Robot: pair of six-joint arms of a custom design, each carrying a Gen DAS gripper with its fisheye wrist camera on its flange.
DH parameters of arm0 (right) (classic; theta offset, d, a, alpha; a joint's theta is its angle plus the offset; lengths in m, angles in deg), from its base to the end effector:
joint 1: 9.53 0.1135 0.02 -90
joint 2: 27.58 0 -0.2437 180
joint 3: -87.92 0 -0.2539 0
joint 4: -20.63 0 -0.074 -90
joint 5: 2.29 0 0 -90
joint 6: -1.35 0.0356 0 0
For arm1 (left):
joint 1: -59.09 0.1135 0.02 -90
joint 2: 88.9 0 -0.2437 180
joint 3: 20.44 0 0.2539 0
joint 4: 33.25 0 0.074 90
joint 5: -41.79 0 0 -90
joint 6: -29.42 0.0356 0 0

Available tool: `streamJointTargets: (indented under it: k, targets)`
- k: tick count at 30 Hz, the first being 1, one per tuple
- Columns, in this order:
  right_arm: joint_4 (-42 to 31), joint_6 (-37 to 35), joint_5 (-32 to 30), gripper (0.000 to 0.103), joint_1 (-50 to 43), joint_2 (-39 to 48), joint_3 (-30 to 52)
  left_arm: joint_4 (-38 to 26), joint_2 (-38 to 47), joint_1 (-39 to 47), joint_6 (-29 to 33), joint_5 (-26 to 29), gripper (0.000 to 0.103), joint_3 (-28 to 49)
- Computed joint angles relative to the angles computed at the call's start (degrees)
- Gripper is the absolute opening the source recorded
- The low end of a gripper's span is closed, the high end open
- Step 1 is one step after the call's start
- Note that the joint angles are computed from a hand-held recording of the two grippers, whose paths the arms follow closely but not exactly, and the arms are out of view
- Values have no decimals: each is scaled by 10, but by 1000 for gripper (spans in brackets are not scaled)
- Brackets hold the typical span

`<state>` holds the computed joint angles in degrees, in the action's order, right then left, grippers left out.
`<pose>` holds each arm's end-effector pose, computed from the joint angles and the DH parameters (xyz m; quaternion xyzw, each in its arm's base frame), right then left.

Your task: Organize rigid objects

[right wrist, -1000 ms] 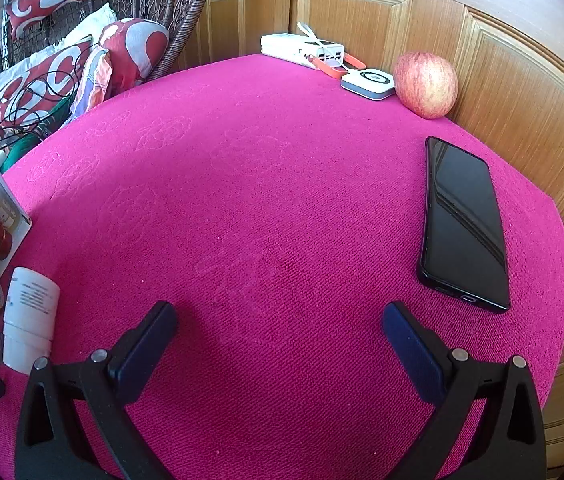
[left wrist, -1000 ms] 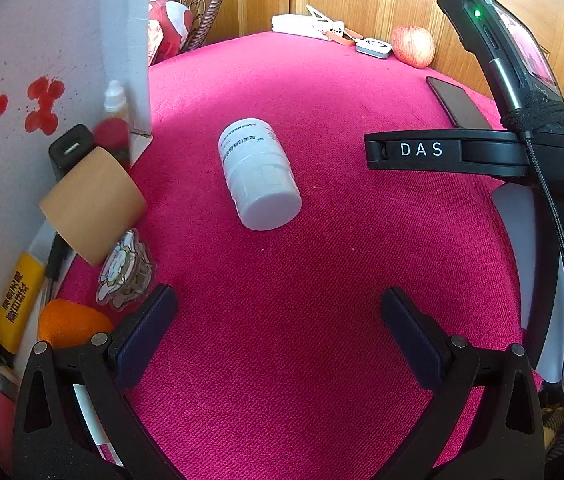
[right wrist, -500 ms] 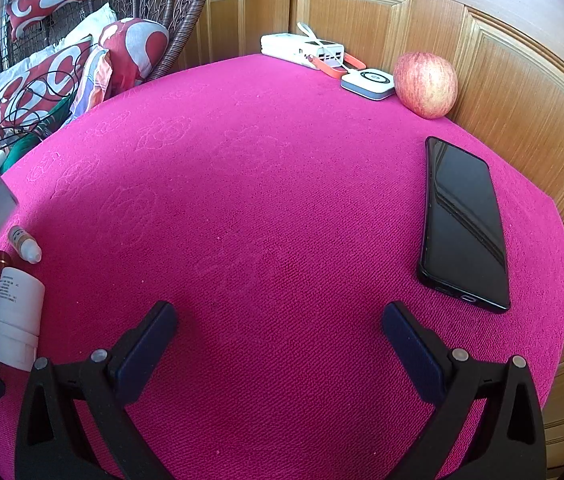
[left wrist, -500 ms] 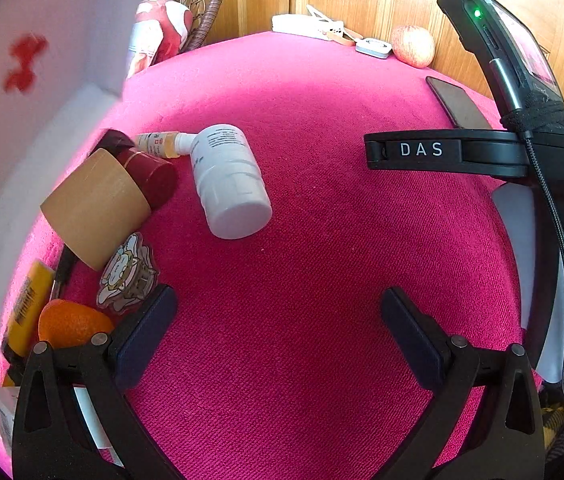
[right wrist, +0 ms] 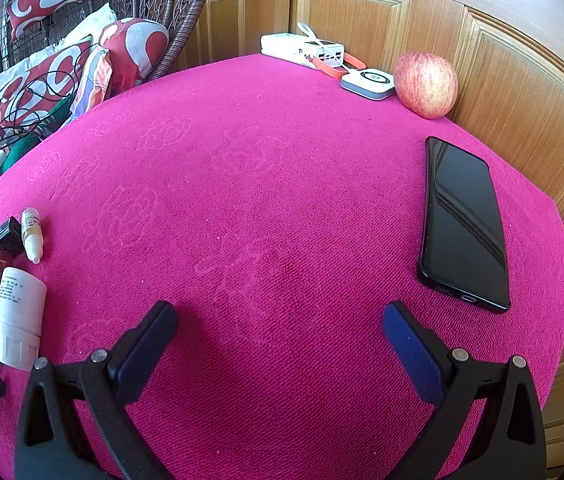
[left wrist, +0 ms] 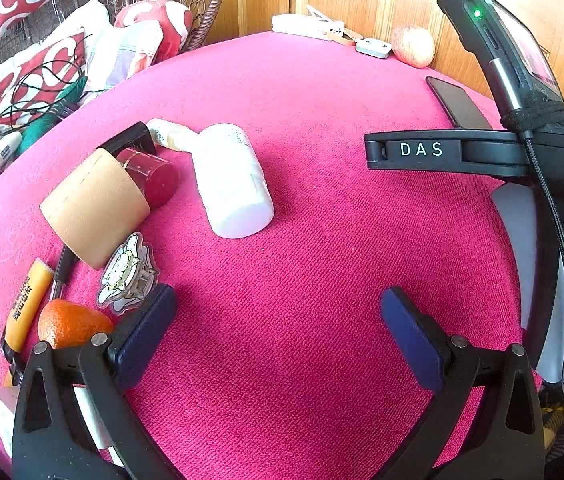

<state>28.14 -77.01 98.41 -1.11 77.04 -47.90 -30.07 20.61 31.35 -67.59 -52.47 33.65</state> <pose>0.2705 0.0334 0.0415 0.0562 0.9428 -0.0319 0.3271 0.2779 -0.1431 0.0476 0.1583 0.9323 -0.0630 0.3191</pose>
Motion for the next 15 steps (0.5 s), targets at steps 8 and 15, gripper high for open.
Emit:
streamJointTargets:
  k: [8,15]
  targets:
    - [3,1,1,103,1,2,0,1,0,0,0,0,103,-1]
    - [2,1,1,103,2,2,-1,0,0,0,0,0,103,0]
